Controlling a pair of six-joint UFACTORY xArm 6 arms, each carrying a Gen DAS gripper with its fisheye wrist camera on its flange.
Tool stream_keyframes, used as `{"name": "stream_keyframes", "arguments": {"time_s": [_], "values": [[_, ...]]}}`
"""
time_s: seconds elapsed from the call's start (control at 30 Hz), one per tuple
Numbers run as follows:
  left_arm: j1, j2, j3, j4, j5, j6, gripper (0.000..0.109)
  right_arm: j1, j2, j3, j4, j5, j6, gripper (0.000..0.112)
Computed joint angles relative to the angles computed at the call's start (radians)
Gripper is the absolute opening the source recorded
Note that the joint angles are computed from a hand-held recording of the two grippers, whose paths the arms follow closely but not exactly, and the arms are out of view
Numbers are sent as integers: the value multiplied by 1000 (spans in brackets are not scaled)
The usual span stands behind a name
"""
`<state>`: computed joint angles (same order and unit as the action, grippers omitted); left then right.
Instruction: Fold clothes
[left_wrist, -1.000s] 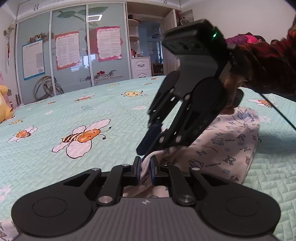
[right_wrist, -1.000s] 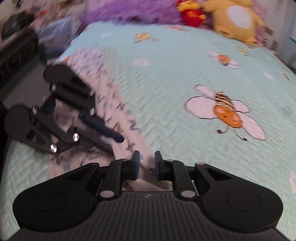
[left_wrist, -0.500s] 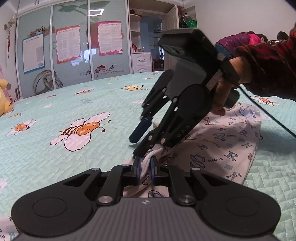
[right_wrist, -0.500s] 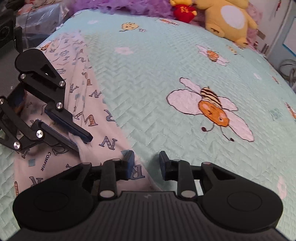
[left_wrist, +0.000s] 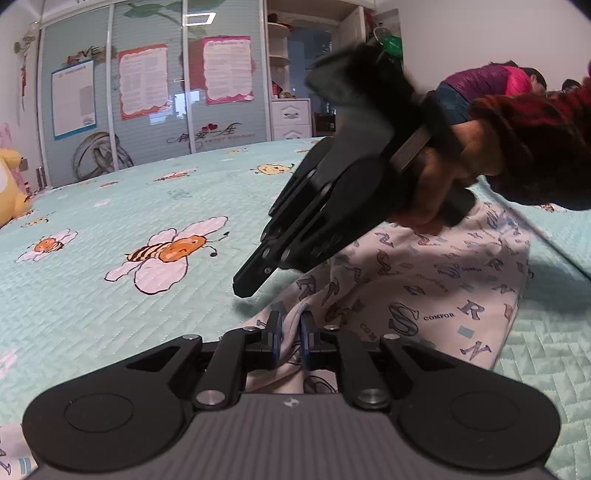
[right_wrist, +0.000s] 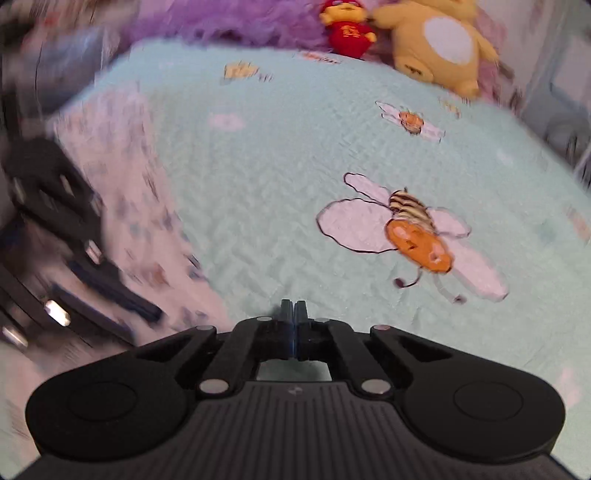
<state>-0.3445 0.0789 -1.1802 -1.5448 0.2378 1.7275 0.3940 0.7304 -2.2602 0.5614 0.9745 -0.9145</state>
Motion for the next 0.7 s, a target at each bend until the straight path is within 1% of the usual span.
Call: {"name": "stream_keyframes", "arguments": {"time_s": [0.03, 0.1, 0.13, 0.17, 0.2, 0.23, 0.27, 0.33, 0.4, 0.43, 0.5, 0.53, 0.6, 0.63, 0.67, 0.7], "values": [[0, 2, -1, 6, -1, -11, 10, -6, 8, -29, 40, 49, 5, 0], [1, 6, -4, 21, -3, -34, 10, -8, 45, -95, 25, 130, 33, 0], [-1, 6, -4, 22, -8, -35, 10, 1, 47, -93, -4, 135, 55, 0], [-4, 6, -4, 21, -14, -34, 10, 9, 55, -84, -75, 98, 62, 0], [-7, 7, -5, 20, -23, -33, 10, 13, 32, -33, -104, 32, 85, 0], [-9, 8, -6, 19, -32, -34, 10, 11, 6, 25, -105, -34, 93, 0], [-14, 12, -12, 7, -46, -26, 11, 11, -37, 102, -85, -118, 110, 0], [-27, 30, -46, -89, -95, 50, 15, 11, -107, 223, -44, -277, 150, 1], [-28, 50, -92, -246, -132, 178, 20, 7, -176, 335, 16, -381, 188, 1], [-26, 56, -106, -286, -144, 200, 23, -1, -196, 364, 43, -390, 200, 1], [-17, 53, -115, -344, -154, 219, 39, -14, -237, 419, 85, -403, 203, 2], [-12, 50, -118, -377, -159, 232, 41, -17, -260, 450, 98, -412, 192, 2], [-3, 30, -119, -481, -176, 313, 45, -23, -305, 507, 126, -429, 170, 3], [3, 14, -103, -481, -165, 311, 46, -26, -327, 534, 138, -436, 160, 3], [8, -5, -79, -438, -148, 271, 46, -30, -348, 561, 152, -444, 150, 3], [14, -24, -56, -396, -132, 231, 46, -31, -369, 590, 138, -480, 162, 3]]}}
